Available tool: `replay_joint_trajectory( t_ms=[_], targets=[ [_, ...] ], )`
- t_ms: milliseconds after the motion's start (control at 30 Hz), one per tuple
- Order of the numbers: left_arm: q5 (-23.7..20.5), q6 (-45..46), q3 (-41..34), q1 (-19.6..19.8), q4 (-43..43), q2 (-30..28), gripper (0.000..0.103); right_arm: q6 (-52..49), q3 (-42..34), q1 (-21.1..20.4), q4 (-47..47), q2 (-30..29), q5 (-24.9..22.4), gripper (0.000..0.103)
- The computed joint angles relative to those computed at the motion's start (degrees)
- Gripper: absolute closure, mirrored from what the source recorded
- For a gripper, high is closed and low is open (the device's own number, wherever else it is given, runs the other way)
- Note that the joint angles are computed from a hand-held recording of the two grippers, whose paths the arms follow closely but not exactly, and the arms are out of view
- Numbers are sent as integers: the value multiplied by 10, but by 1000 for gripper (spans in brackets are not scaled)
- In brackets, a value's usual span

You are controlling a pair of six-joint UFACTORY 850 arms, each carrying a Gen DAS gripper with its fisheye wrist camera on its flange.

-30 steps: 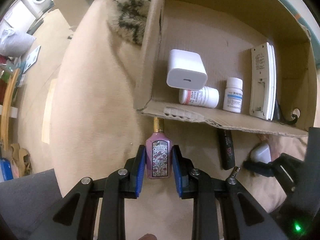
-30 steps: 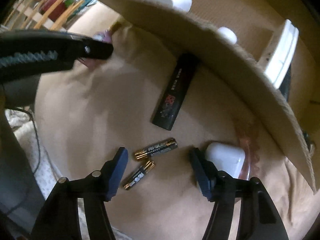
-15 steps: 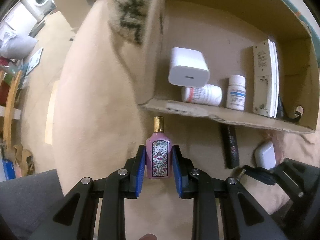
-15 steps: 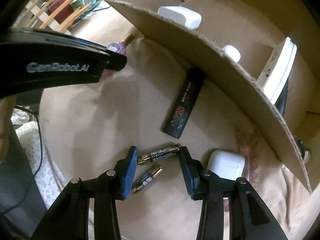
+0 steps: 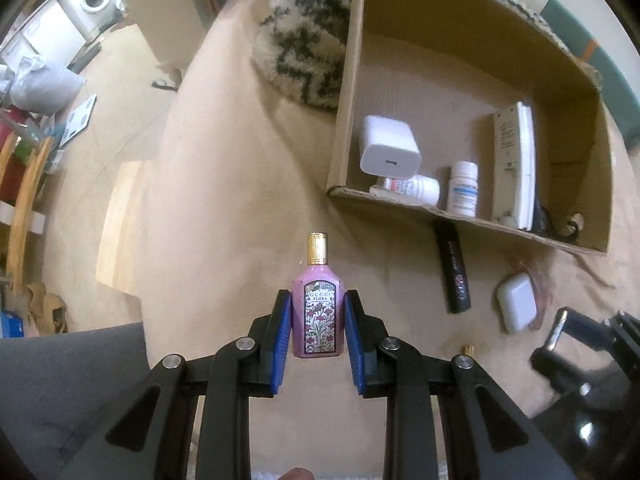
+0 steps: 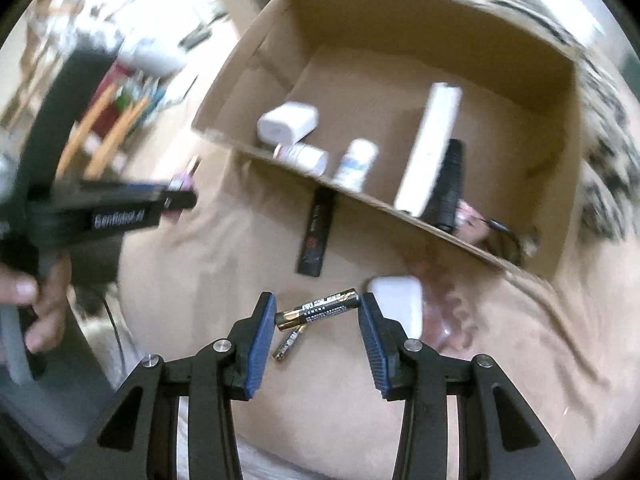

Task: Organize rigid objects
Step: 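Grasp an AA battery with the right tool while the left tool holds the perfume, then lower the perfume and battery into the box and open both tools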

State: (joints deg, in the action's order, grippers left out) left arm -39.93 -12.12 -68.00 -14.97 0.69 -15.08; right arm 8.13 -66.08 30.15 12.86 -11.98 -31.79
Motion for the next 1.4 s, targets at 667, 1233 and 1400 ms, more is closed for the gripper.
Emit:
replay_joint_trajectory(
  t_ms=[667, 1233, 1400],
  targets=[
    [111, -75, 37, -12, 103, 93, 80, 659, 85, 29, -568, 112, 152, 58],
    [134, -74, -71, -27, 134, 24, 80, 676, 22, -21, -623, 52, 172, 58],
    [130, -60, -111, -36, 128, -15, 80, 569, -16, -37, -529, 9, 160, 58]
  ],
)
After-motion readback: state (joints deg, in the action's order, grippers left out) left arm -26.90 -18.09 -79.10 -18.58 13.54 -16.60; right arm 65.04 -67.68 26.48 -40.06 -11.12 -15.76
